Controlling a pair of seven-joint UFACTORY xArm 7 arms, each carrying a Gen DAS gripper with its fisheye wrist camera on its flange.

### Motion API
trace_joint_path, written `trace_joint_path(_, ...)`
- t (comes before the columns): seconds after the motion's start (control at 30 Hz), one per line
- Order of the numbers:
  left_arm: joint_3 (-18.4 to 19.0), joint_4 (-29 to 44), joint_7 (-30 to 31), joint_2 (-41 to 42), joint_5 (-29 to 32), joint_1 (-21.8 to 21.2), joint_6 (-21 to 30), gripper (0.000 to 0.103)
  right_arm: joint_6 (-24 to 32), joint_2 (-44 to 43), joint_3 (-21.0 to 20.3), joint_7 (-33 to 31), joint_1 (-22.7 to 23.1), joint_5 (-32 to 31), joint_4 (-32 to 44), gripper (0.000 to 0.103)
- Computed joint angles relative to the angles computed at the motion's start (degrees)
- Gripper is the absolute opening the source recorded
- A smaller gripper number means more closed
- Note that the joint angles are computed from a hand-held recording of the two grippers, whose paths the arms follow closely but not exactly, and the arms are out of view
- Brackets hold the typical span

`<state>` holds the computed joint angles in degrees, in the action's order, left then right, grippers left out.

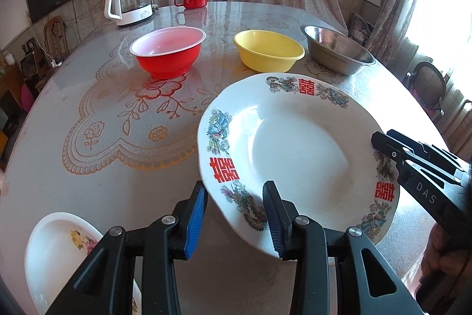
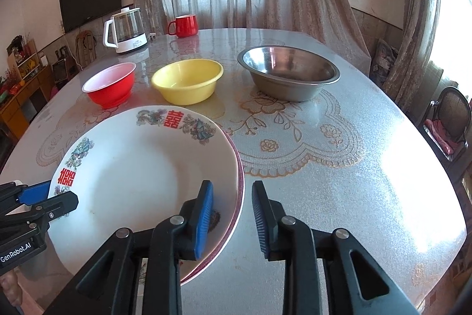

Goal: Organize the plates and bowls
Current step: 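Grasp the red-character plate rim again with the left gripper and tilt it up, then lower the red-character plate back onto the stack and open the left gripper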

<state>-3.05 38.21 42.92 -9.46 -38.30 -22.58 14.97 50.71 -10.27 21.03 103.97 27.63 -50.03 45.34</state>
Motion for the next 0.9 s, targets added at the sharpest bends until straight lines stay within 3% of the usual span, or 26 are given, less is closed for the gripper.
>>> trace_joint_path(0.37, -0.6, -0.9, -2.7, 0.0, 4.6, -0.4, -2.8, 0.04, -3.2, 0.1, -0.4, 2.0, -0.2, -2.1, -1.1, 0.028)
trace_joint_path(0.57, 1.5, -0.5, 1.4, -0.8, -2.5, -1.4, -0.8, 0.04, -5.1, -0.8, -0.6, 2.2, -0.8, -1.4, -2.1, 0.028)
trace_joint_path(0.9, 3.1, -2.2, 6.4, -3.4, -8.6, -1.7, -0.3, 0.04, -5.8, -2.1, 0.8, 3.7, -1.7, -0.4, -2.7, 0.028)
